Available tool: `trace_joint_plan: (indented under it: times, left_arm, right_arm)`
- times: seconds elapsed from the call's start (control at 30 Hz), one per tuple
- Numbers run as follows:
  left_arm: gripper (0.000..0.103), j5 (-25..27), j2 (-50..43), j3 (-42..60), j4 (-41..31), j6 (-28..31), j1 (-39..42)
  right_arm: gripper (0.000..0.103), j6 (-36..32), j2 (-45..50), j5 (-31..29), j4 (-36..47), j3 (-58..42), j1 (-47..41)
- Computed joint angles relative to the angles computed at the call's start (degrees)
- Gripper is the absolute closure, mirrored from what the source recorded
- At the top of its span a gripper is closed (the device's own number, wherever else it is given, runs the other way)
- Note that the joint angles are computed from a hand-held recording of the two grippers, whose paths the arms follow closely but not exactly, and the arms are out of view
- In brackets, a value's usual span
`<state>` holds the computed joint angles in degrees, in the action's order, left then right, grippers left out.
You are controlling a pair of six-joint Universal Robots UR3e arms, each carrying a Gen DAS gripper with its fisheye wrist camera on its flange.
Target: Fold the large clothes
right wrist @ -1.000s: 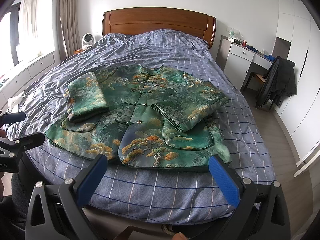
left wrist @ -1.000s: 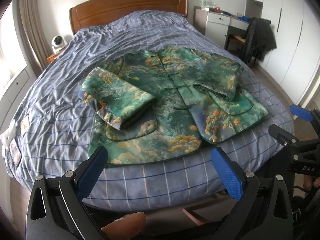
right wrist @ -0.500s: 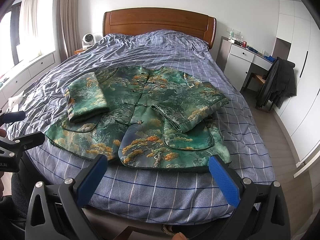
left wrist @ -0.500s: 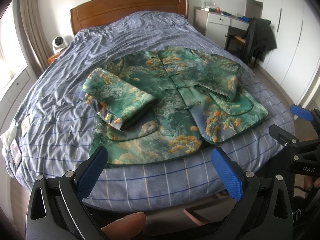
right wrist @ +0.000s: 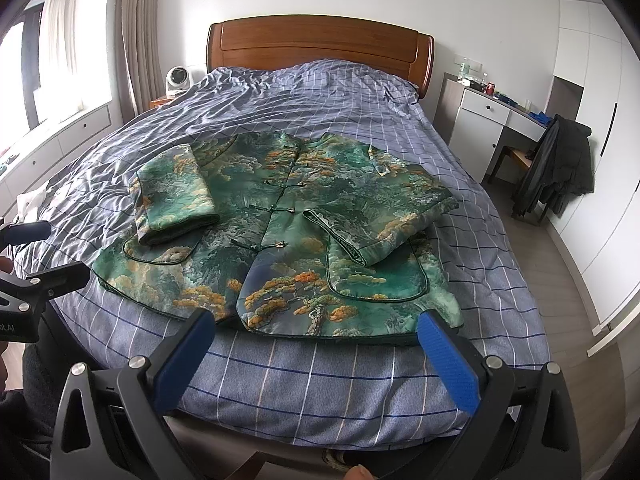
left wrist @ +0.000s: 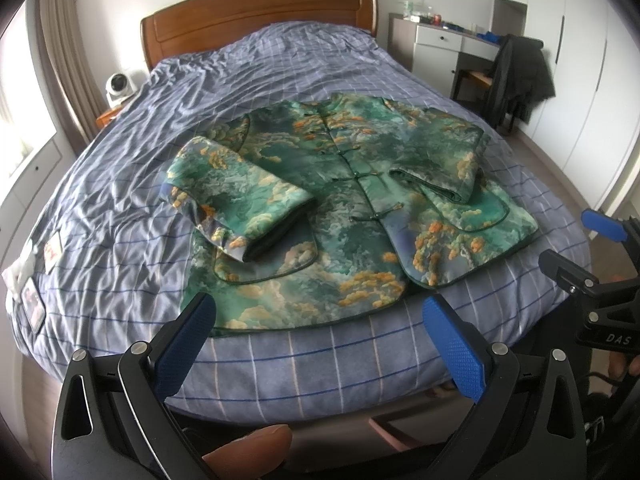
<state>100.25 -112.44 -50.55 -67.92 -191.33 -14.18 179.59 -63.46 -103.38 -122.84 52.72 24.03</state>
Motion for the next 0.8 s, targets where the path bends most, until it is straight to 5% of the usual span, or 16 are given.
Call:
trace_joint_plan:
  times: [0.8]
  left_arm:
    - [0.0,-0.6,0.8,-1.0,0.0,1.1,1.4]
  right_arm:
    - [0.0,0.4,-0.1,-0.2,-1.1,1.4,0.6]
